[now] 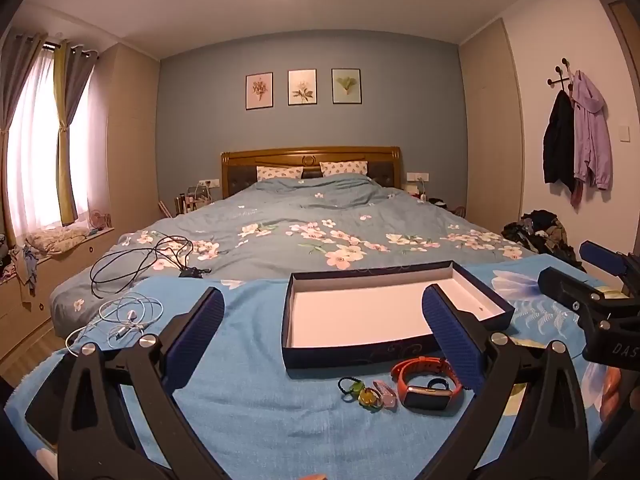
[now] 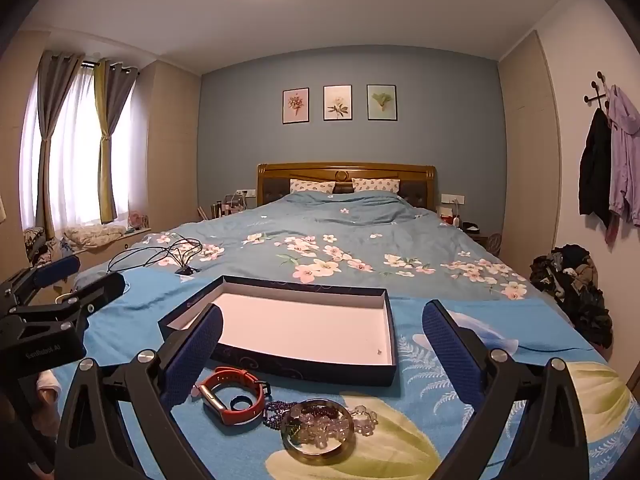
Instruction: Organize jewelry
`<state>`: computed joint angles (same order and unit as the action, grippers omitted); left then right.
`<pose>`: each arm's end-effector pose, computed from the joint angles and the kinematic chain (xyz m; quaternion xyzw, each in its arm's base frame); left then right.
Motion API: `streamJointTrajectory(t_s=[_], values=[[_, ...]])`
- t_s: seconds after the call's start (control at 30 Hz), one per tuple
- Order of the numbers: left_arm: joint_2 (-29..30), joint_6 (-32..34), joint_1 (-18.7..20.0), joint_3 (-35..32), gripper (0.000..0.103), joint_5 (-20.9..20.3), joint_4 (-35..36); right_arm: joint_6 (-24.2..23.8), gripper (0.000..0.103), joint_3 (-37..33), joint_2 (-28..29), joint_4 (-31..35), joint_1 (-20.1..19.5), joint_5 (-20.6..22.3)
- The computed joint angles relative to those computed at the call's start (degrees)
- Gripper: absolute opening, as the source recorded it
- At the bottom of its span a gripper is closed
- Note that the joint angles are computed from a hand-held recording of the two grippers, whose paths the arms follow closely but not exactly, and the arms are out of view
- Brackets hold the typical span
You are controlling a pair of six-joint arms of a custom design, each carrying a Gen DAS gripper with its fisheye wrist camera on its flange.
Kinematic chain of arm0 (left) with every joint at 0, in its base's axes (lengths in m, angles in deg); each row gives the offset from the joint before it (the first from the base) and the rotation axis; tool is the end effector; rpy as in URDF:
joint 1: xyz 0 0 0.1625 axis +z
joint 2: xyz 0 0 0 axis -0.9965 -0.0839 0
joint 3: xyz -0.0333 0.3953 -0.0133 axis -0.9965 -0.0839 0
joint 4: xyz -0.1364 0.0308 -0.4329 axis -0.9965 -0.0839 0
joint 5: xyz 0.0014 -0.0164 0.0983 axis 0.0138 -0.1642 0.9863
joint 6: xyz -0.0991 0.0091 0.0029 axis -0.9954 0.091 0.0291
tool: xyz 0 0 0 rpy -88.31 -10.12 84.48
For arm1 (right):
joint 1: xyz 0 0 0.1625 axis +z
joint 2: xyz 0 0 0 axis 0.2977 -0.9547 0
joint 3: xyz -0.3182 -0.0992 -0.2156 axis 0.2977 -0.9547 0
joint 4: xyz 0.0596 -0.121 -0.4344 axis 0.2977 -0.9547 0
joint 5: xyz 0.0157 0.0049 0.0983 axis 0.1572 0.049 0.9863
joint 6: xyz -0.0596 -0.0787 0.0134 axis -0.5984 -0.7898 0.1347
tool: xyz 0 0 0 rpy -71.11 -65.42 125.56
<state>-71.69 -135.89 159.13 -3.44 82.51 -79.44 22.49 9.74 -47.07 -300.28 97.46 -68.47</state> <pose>-0.0172 -0.6510 0.3427 0.3104 0.7311 -0.5494 0.2594 0.3794 -0.6345 -0.0198 0.2417 -0.7314 0.5656 0.2945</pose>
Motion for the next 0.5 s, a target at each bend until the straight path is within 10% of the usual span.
streamJointTrajectory(t_s=[0.5], values=[[-0.80,0.34,0.31,1.05,0.097,1.71,-1.61,0.12,0.096,1.19,-1.36,1.23,0.20,-0.13]])
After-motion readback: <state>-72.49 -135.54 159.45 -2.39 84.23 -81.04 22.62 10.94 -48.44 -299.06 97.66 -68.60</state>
